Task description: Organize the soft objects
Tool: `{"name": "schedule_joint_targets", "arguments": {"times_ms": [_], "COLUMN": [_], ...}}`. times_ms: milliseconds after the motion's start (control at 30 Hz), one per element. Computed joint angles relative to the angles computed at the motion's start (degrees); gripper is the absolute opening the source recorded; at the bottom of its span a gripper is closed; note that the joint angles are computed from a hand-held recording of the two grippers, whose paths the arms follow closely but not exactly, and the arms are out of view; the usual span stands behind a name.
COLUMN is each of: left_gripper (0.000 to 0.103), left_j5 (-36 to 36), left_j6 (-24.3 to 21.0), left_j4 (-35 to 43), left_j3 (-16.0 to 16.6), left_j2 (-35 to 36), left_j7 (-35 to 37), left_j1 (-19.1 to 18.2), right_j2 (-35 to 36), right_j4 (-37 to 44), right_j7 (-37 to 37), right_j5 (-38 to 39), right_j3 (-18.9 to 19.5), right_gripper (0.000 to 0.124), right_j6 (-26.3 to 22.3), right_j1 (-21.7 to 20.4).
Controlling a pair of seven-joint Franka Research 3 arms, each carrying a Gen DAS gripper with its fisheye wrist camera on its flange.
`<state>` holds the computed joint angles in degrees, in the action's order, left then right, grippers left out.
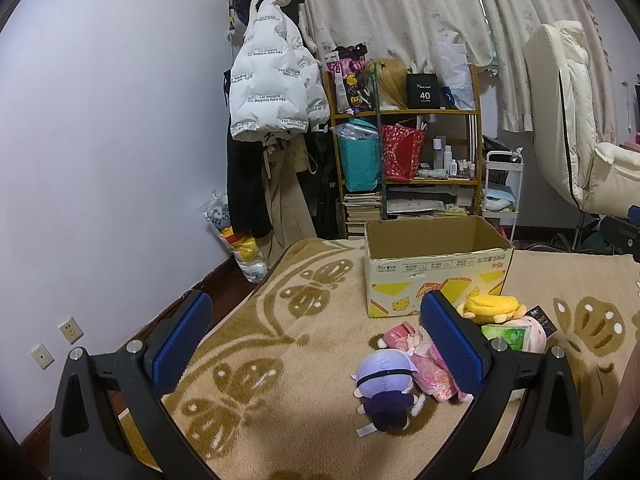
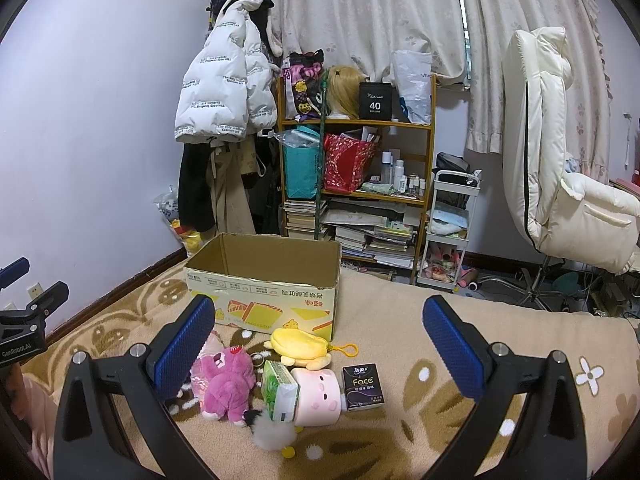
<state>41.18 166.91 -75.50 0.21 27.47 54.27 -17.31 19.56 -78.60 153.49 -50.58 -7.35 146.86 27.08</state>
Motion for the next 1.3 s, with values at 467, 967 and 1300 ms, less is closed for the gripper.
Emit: {"name": "schedule_joint_targets", "arguments": {"times_ms": [467,967,1300], "left_gripper": [0.103,0.103,0.103], "left_j5": [0.5,-11.1,-22.3], "left_j6": [-0.2,-11.4,-28.1], "left_j4": [-0.3,7.9,28.2], "left_j3": [0.2,-5.5,-7.5], "left_j2": [-0.2,4.7,17.3], "left_j7": [-0.8,11.3,22.2], "left_j1": [-0.3,2.5,1.1], "right_j2": [0.0,1.2,6.5], "right_j4": [0.0,1.4,7.6], "right_j7": [-0.1,-3.2,-8.5], "right_j5": [0.1,4.7,17.2], "right_j3": [0.0,0.4,0.5], "right_gripper": [0.103,0.103,0.103], "right_j6": [0.0,-0.5,-2.5], "right_j1": [0.0,-0.9,-4.0]}}
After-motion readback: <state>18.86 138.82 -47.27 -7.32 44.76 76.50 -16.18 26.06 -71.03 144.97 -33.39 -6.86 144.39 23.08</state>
